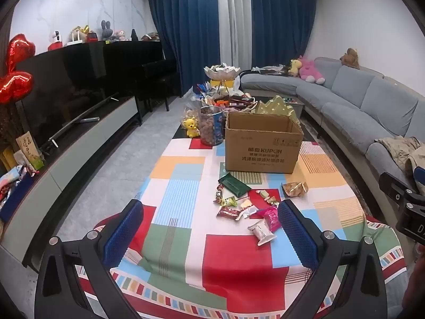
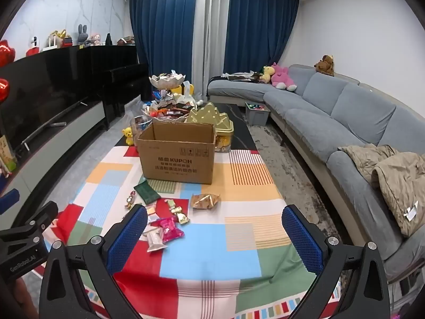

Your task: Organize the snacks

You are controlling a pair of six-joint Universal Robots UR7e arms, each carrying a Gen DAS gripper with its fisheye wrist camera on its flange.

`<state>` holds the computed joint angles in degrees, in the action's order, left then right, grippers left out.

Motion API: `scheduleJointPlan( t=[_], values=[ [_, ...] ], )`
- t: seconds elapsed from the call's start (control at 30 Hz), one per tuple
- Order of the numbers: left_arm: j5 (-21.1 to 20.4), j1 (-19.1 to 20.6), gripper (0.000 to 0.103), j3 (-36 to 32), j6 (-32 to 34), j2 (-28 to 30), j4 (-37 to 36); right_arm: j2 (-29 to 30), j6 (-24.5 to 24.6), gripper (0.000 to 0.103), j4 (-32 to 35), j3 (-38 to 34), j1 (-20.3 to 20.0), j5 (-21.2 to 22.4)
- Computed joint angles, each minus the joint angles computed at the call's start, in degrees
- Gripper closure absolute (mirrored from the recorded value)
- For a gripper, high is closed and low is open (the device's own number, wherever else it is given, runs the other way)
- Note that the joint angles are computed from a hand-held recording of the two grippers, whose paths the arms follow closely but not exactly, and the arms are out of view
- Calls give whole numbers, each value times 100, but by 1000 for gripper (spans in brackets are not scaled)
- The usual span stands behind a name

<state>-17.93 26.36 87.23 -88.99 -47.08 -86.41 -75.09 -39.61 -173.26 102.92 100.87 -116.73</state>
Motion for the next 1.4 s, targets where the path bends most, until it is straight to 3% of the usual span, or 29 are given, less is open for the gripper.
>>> scheduleJointPlan(
  t=[1.4],
  values=[
    [60,-22,0,-3,35,49,-111,-18,2,0,-67,32,12,35]
  ],
)
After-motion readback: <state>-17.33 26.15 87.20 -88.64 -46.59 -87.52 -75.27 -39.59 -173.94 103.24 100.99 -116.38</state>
